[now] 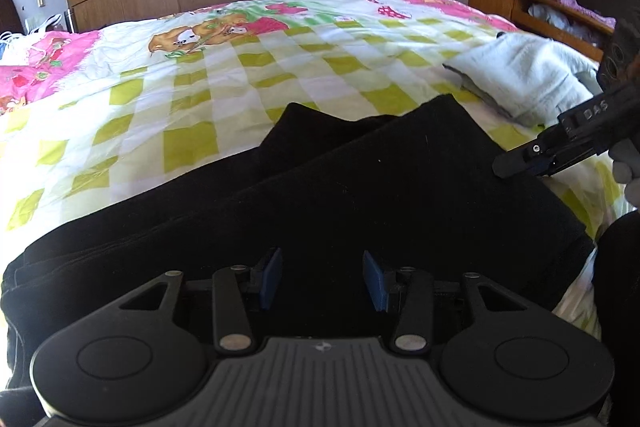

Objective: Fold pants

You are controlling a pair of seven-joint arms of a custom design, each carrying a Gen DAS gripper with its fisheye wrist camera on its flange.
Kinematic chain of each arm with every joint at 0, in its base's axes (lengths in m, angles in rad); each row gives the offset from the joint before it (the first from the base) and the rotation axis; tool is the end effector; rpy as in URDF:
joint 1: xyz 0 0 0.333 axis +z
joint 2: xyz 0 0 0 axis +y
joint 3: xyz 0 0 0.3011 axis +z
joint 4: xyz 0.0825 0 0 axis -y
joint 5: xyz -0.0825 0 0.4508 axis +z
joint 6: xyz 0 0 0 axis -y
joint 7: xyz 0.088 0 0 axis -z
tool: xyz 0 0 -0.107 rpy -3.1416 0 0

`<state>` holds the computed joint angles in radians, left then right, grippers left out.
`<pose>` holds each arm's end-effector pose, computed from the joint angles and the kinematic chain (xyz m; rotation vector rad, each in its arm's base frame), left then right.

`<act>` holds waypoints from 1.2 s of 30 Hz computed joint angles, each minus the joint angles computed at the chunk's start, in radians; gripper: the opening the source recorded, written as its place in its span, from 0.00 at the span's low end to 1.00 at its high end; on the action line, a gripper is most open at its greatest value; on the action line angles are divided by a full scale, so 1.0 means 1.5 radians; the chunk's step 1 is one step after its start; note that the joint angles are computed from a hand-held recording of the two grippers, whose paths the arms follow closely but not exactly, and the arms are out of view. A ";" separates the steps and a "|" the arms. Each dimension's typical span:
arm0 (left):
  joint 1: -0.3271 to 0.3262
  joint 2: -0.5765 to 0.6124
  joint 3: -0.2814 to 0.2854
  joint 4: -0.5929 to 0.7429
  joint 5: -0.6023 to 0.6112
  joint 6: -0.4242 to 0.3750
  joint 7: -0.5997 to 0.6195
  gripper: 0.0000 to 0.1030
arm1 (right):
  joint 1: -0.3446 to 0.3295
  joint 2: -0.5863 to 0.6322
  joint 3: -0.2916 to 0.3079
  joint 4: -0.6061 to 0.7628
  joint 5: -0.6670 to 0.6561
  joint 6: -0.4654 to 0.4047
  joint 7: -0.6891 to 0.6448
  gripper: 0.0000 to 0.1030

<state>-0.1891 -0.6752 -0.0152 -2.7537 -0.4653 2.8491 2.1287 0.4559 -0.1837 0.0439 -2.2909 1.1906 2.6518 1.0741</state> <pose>0.4408 -0.0665 0.4523 -1.4367 2.0975 -0.8964 0.5190 0.2549 0.4240 -1.6255 1.5339 0.2830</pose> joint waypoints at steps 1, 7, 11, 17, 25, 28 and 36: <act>-0.003 0.003 0.002 0.002 -0.001 0.000 0.002 0.54 | 0.002 0.010 -0.006 0.011 0.010 -0.025 -0.020 0.43; 0.021 0.039 -0.028 0.028 0.016 -0.006 -0.034 0.56 | -0.017 0.095 0.020 0.092 0.004 -0.107 -0.004 0.41; 0.014 0.057 -0.045 0.049 0.028 -0.016 -0.067 0.55 | -0.037 0.057 0.019 0.061 0.117 -0.116 -0.035 0.14; -0.095 0.163 -0.024 0.133 -0.037 0.004 0.000 0.53 | -0.046 -0.078 0.001 -0.052 0.122 -0.028 -0.017 0.08; -0.095 0.155 -0.051 0.152 -0.075 0.006 0.082 0.53 | -0.072 -0.213 0.006 -0.145 -0.119 0.057 0.221 0.09; -0.034 0.071 -0.066 0.094 -0.019 -0.006 0.045 0.53 | -0.064 -0.217 0.022 -0.129 -0.188 0.069 0.264 0.09; 0.079 -0.061 -0.044 -0.031 0.096 -0.021 -0.034 0.54 | -0.095 -0.114 0.142 0.019 -0.480 0.055 0.468 0.09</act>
<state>-0.0709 -0.7670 -0.0816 -2.7997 -0.3209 2.8174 2.0781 0.3140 -0.3548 0.2569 -2.2626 0.4702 2.7339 1.7764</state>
